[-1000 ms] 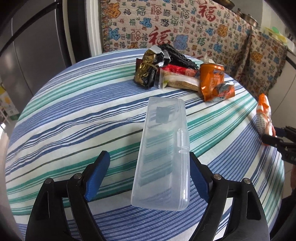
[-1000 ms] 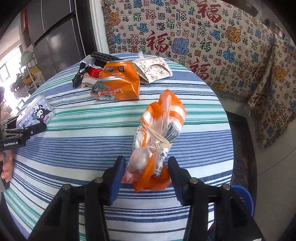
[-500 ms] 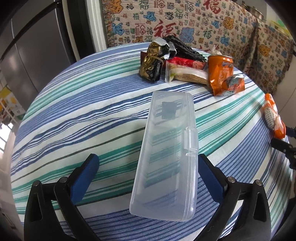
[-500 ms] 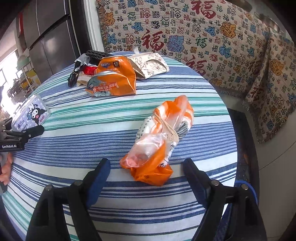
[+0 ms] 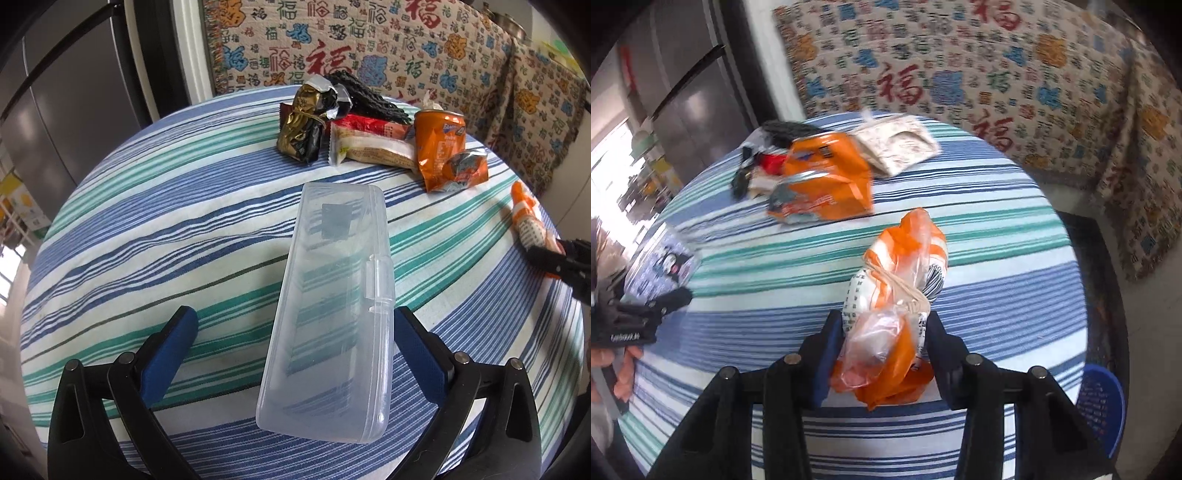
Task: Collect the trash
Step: 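Carry the clear box and orange-white bag over the blue wastebasket with both tools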
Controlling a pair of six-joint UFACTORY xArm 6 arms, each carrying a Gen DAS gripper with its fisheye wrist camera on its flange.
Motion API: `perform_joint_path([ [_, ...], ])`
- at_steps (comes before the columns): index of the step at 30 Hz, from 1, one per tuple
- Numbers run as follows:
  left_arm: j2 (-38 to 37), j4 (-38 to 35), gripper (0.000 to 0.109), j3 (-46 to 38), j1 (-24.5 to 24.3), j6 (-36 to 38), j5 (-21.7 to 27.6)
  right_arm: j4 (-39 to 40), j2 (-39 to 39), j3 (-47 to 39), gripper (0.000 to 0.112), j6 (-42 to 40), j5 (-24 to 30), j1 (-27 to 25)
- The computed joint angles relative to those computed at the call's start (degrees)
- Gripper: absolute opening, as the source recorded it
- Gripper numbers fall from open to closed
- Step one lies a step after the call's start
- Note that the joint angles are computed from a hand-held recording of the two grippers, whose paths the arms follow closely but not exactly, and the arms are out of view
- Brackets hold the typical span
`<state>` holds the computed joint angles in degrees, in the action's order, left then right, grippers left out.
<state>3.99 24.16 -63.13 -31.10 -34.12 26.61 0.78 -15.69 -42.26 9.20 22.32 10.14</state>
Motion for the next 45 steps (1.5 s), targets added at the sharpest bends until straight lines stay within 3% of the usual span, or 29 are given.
perform_joint_path([
  [3,0.2,-0.1,0.103,-0.3,0.0,0.2,0.0,1.5,-0.4,-0.1,0.048,-7.0,1.8,2.4],
  [5,0.3,-0.3,0.103,-0.4,-0.1,0.4,0.1,-0.3,-1.2,0.6,0.068,-5.9,2.1,2.7],
  [6,0.3,-0.7,0.103,-0.4,-0.1,0.9,0.2,-2.0,-1.3,0.7,0.071,-3.8,2.5,2.6],
  [11,0.6,-8.7,0.103,-1.6,0.2,10.9,1.9,-1.2,-0.6,-0.9,0.075,-2.4,4.9,3.3],
  [16,-1.2,-19.3,0.102,0.3,0.4,19.9,-0.7,-4.4,2.0,-4.5,0.086,-1.6,9.8,4.0],
  [20,-2.1,-14.6,0.102,0.5,0.2,18.0,-1.6,-6.1,3.4,-6.8,0.086,1.9,12.5,3.2],
  [23,-2.3,-10.8,0.099,0.3,0.0,15.8,-2.3,-4.7,3.4,-6.6,0.086,2.7,10.0,2.7],
  [27,-2.2,-9.9,0.082,0.0,0.1,15.1,-3.5,-1.4,3.3,-6.5,0.084,1.3,6.1,3.2],
  [28,-2.1,-11.2,0.077,0.0,0.1,16.0,-3.6,-2.4,3.7,-6.8,0.073,2.4,6.3,3.3],
  [29,-2.0,-13.0,0.061,-0.1,0.1,17.4,-3.5,-3.4,4.1,-7.3,0.047,3.6,7.0,3.4],
  [30,-1.8,-14.8,0.034,-0.3,0.0,18.7,-3.2,-2.5,4.4,-7.7,0.048,3.5,7.8,3.2],
  [38,-3.4,-21.9,0.032,1.5,0.0,21.3,-5.4,-0.6,-0.9,-5.5,0.047,2.0,7.1,2.9],
  [45,-4.0,-21.4,0.032,-0.4,-3.2,21.0,-5.5,-0.8,-7.3,-2.4,0.047,0.4,8.1,0.3],
])
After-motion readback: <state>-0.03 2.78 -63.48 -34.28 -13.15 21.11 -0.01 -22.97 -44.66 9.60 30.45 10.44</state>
